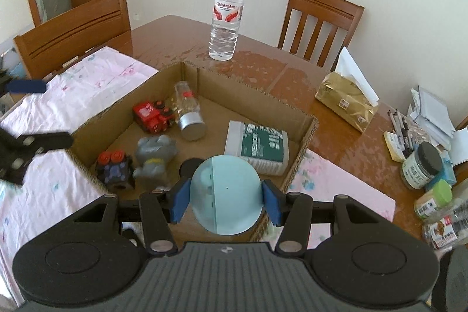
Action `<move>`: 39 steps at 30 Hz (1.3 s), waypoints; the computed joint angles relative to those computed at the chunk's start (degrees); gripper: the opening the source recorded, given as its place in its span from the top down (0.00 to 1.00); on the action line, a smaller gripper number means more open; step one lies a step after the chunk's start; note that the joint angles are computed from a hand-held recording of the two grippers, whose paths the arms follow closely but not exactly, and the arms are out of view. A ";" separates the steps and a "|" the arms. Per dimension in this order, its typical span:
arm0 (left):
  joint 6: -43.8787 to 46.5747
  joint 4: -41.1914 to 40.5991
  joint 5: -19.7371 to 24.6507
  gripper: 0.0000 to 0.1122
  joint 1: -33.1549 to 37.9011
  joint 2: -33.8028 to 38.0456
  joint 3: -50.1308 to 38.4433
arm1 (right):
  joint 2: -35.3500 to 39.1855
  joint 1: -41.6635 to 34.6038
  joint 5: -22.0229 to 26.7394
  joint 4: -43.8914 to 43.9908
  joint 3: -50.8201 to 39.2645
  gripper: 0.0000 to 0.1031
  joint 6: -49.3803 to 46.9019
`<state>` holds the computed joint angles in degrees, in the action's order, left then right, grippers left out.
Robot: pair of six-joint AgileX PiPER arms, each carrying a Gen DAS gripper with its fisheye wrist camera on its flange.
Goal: Organize rigid objects
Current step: 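Carry the elephant toy and blue case into the box and release both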
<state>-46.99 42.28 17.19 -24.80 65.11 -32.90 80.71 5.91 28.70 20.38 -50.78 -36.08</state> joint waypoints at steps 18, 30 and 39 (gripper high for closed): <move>10.26 -11.94 -0.74 0.09 7.40 -2.73 4.59 | 25.52 8.25 -1.78 -11.45 -24.50 0.44 16.09; 13.64 -13.15 -3.03 0.09 12.63 -1.31 6.17 | 35.20 10.12 0.20 -15.96 -34.38 0.35 21.54; 11.01 -11.04 -1.52 0.09 12.03 -1.79 6.54 | 29.12 10.82 -2.65 -16.59 -28.22 0.06 22.51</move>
<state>-35.99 31.24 15.67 -12.77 63.32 -26.36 109.83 16.73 26.05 3.79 -79.00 -13.57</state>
